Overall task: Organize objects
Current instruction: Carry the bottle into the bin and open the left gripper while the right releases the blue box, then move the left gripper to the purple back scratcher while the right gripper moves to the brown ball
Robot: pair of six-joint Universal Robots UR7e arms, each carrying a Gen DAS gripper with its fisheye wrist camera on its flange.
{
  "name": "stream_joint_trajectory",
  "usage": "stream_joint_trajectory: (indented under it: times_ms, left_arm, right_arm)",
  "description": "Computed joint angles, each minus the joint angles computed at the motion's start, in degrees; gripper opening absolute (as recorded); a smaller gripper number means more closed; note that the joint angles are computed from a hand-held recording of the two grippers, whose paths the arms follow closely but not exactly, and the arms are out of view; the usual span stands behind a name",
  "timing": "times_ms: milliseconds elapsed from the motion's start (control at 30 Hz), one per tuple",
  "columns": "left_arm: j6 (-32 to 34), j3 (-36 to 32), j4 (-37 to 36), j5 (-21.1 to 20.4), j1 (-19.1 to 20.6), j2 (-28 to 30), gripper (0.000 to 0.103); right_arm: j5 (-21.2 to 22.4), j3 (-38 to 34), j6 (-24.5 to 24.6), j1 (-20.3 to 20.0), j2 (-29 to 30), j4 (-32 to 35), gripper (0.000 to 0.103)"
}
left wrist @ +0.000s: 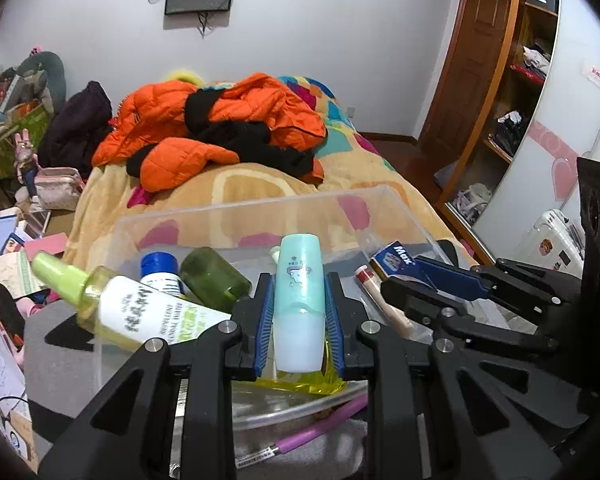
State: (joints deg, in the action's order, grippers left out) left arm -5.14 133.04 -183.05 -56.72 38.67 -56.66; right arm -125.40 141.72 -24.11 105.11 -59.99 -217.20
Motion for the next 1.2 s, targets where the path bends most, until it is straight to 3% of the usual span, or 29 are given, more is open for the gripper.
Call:
stream_joint_trajectory:
  times_ms: [367,733,1000,1200]
  left_arm:
    - [-0.26,-3.41,4.08,-3.16,3.24,1.96,0.024]
    - [0.33,-1.42,2.89,-2.31,1.46,-0.49,0.025]
    - [1.91,3.25,0.98,-0.53,-1.9,-5.72,0.047]
    - [0.61,7.44,3.12,1.11,-3.3,-11.37,0.052]
  right_arm:
    - [-1.36,-1.53,-1.45,-1.05,2.43,0.43,0.025]
    - [-2.25,-0.6,-1.68,0.44,1.9,-0.21,0.026]
    - [-2.57,2.53,-3.17,3.59,-0.52,-2.3,0.04]
    - [-2.38,6.16,-3.59,6.08,-2.51,-4.06,0.051]
